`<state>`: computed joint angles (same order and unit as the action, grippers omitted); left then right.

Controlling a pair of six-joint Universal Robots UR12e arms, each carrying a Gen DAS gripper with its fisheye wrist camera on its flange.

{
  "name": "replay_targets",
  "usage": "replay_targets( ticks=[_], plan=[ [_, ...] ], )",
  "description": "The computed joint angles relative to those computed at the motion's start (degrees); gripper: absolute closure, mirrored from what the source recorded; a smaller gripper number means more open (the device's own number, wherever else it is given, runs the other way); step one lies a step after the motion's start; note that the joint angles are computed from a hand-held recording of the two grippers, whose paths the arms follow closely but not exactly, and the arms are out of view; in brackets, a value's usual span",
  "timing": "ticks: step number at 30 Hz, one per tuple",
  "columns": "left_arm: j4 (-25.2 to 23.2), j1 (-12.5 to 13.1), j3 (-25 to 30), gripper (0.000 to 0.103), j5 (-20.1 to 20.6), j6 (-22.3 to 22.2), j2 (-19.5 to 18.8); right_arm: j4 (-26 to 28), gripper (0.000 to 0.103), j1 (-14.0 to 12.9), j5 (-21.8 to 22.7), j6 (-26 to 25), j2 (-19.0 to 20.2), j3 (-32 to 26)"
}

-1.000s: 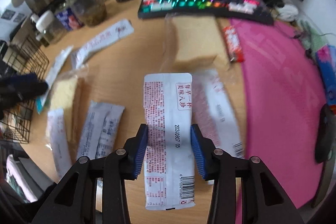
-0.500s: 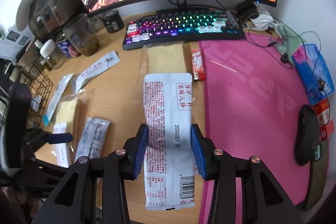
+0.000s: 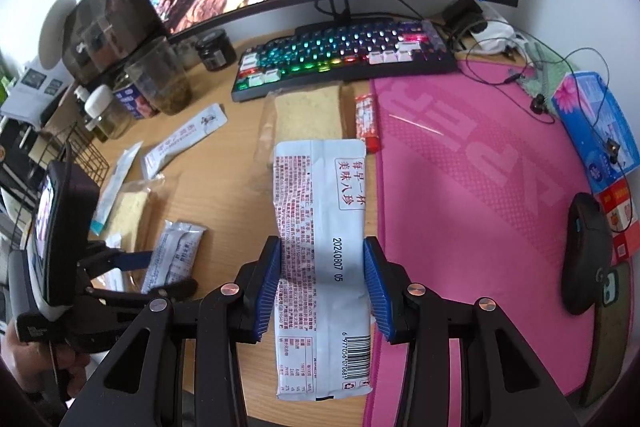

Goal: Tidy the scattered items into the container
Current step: 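Grasp the silver wrapped snack bar with the left tool, then carry both snack bars over the wire basket and open both tools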

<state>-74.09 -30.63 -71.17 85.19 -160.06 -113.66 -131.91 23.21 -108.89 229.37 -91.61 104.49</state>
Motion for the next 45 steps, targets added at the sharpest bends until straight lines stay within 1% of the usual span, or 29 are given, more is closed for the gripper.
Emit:
replay_targets(
  ticks=[3,5,6,9,14,15,17,21,23,24,26,27,28,29,30,31,33,36,40,41,43,44,45],
  plan=[
    [0.44,0.58,-0.32,0.059,-2.79,1.00,0.47,0.08,0.061,-0.05,0.02,-0.07,0.03,-0.05],
    [1.96,0.62,-0.66,0.059,-2.58,1.16,0.91,0.24,0.061,-0.06,0.02,-0.32,0.12,-0.23],
    [2.22,0.91,-0.56,0.059,-3.64,1.25,1.11,0.24,0.061,-0.01,0.03,-0.45,0.22,-0.40],
    [3.12,1.44,0.12,0.059,-4.50,1.17,1.38,0.31,0.061,0.25,-0.15,-0.74,0.60,-1.06],
    [6.06,3.74,0.31,0.059,-7.54,0.33,3.02,-0.03,0.061,1.17,-0.78,-2.13,2.03,-3.53],
    [6.56,4.00,1.28,0.059,-7.94,-0.10,2.52,-0.37,0.061,1.49,-0.78,-3.00,2.76,-4.61],
    [8.36,5.48,1.45,0.059,-8.95,-1.03,3.09,-0.76,0.061,2.06,-0.78,-4.52,4.08,-6.46],
    [11.93,8.99,0.63,0.059,-9.75,-3.35,4.96,-2.52,0.061,3.77,0.14,-10.45,8.77,-13.07],
    [13.55,11.40,-0.43,0.059,-9.50,-4.81,6.28,-3.17,0.061,4.67,1.24,-13.74,11.94,-17.55],
    [14.57,12.79,-0.95,0.059,-9.27,-5.92,6.85,-3.46,0.061,5.07,2.11,-15.41,13.57,-19.90],
    [15.81,14.72,-1.94,0.059,-8.63,-7.22,7.75,-3.83,0.061,6.07,4.12,-19.43,17.63,-25.72],
    [16.04,15.83,-2.32,0.059,-8.40,-7.91,8.05,-3.68,0.061,6.42,4.68,-20.38,18.98,-27.68],
    [16.14,17.26,-2.79,0.059,-8.22,-8.78,8.31,-3.19,0.061,6.88,5.84,-21.96,21.16,-30.83],
    [16.22,18.16,-3.10,0.059,-8.05,-9.42,8.49,-2.70,0.061,7.34,6.98,-23.33,23.35,-33.97],
    [16.28,18.99,-3.47,0.059,-7.78,-9.97,8.62,-2.41,0.061,7.71,7.52,-24.07,24.71,-35.82],
    [15.96,20.18,-3.87,0.059,-7.44,-10.47,8.79,-1.47,0.061,8.19,8.73,-25.24,26.91,-38.99],
    [15.79,21.53,-4.53,0.059,-7.68,-11.17,8.85,0.15,0.061,9.12,10.92,-27.17,30.85,-44.70],
    [15.03,23.41,-4.96,0.059,-8.30,-12.00,8.42,3.63,0.061,9.95,12.95,-28.21,35.41,-51.31],
    [14.21,24.86,-5.39,0.059,-9.46,-11.76,7.89,7.26,0.061,10.61,14.15,-27.75,38.96,-56.36],
    [14.11,25.08,-5.49,0.058,-9.64,-11.61,7.88,7.51,0.061,10.62,14.26,-27.62,39.06,-56.40],
    [15.05,25.43,-6.07,0.046,-9.91,-11.31,8.20,7.90,0.060,10.72,13.90,-27.25,39.52,-57.07],
    [15.73,25.41,-6.20,0.036,-9.60,-11.15,8.26,7.93,0.059,10.79,13.48,-27.21,39.78,-57.48],
    [16.92,25.26,-6.46,0.035,-8.46,-11.33,8.38,8.45,0.057,10.91,12.76,-27.30,40.05,-58.08]
  ],
)
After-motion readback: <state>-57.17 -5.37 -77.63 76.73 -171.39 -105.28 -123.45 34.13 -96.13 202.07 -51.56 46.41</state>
